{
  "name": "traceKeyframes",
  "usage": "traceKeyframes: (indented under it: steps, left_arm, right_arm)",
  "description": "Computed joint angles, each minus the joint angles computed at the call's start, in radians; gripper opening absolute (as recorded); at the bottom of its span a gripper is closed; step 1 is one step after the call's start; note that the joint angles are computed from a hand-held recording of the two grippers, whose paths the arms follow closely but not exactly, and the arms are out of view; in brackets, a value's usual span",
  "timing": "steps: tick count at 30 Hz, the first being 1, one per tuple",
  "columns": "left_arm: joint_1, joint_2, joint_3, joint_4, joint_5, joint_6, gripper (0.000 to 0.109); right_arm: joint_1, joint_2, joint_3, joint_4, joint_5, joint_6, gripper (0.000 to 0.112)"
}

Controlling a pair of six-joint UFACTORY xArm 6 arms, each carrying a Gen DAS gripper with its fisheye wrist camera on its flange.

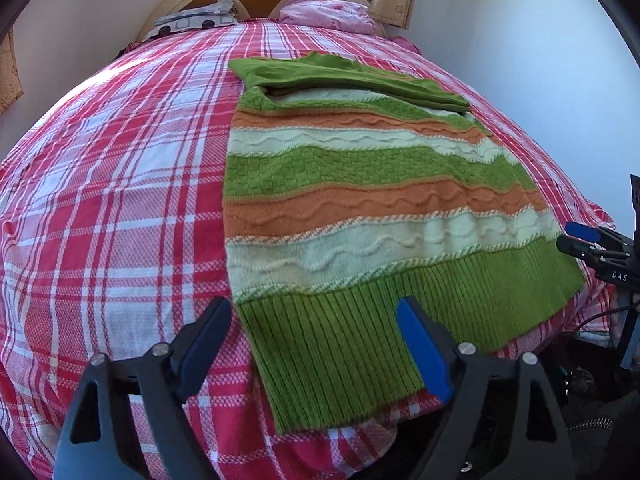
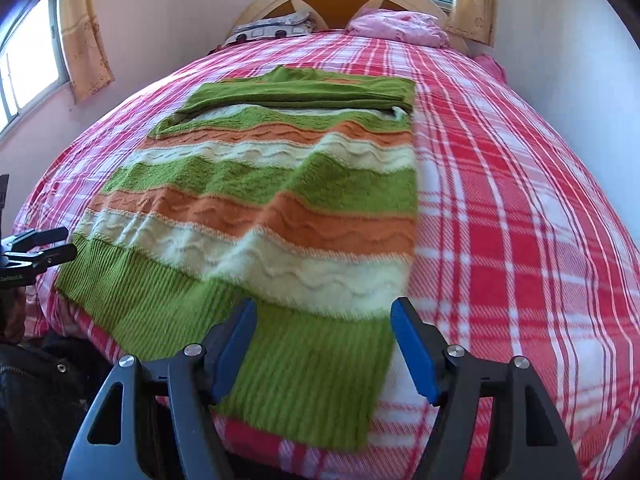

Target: Fold small clothes

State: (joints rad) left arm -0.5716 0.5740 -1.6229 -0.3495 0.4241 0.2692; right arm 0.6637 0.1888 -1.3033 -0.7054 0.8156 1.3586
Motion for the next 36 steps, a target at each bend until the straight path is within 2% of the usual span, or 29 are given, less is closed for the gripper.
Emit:
traceKeyframes:
  steps: [3, 6, 8, 11, 14, 16, 17, 21, 26, 28, 31, 35, 36]
  left_arm:
    - [-0.003, -0.003, 0.006, -0.034, 0.026, 0.026, 0.080]
    - [-0.002, -0.004, 0.011, -0.035, 0.025, 0.018, 0.080]
    - [0.001, -0.003, 0.011, -0.026, 0.031, 0.005, 0.080]
    - [0.007, 0.005, 0.008, -0.011, 0.050, -0.021, 0.080]
    - [0.001, -0.001, 0.029, 0.015, 0.027, -0.035, 0.080]
    - [-0.002, 0.001, 0.030, 0.033, 0.020, -0.038, 0.080]
    - [-0.003, 0.001, 0.031, 0.039, 0.016, -0.040, 0.080]
    - [-0.001, 0.005, 0.029, 0.030, 0.013, -0.029, 0.080]
    - [-0.005, 0.006, 0.037, 0.037, -0.013, -0.024, 0.080]
    - [-0.004, 0.003, 0.037, 0.038, -0.006, -0.026, 0.077]
    - [0.000, -0.002, 0.030, 0.055, 0.019, -0.044, 0.069]
    - [0.003, -0.011, 0.031, 0.077, 0.039, -0.060, 0.064]
    - [0.001, -0.014, 0.037, 0.086, 0.034, -0.063, 0.062]
  right_arm:
    - [0.013, -0.060, 0.075, 0.003, 0.002, 0.062, 0.070]
    - [0.019, -0.116, 0.150, 0.001, -0.027, 0.134, 0.070]
    - [0.024, -0.127, 0.170, -0.015, -0.037, 0.168, 0.070]
    - [0.013, -0.134, 0.201, -0.049, -0.107, 0.221, 0.070]
    - [0.014, -0.110, 0.184, -0.090, -0.109, 0.239, 0.069]
    - [0.014, -0.102, 0.177, -0.091, -0.125, 0.237, 0.053]
    - [0.008, -0.104, 0.184, -0.086, -0.159, 0.237, 0.050]
    - [-0.001, -0.110, 0.201, -0.096, -0.201, 0.261, 0.046]
    - [0.003, -0.102, 0.198, -0.140, -0.190, 0.303, 0.040]
    - [0.000, -0.103, 0.203, -0.160, -0.208, 0.319, 0.038]
    - [-0.023, -0.120, 0.242, -0.193, -0.294, 0.387, 0.032]
    - [-0.017, -0.119, 0.238, -0.189, -0.270, 0.379, 0.022]
    - [-0.013, -0.117, 0.233, -0.186, -0.256, 0.371, 0.016]
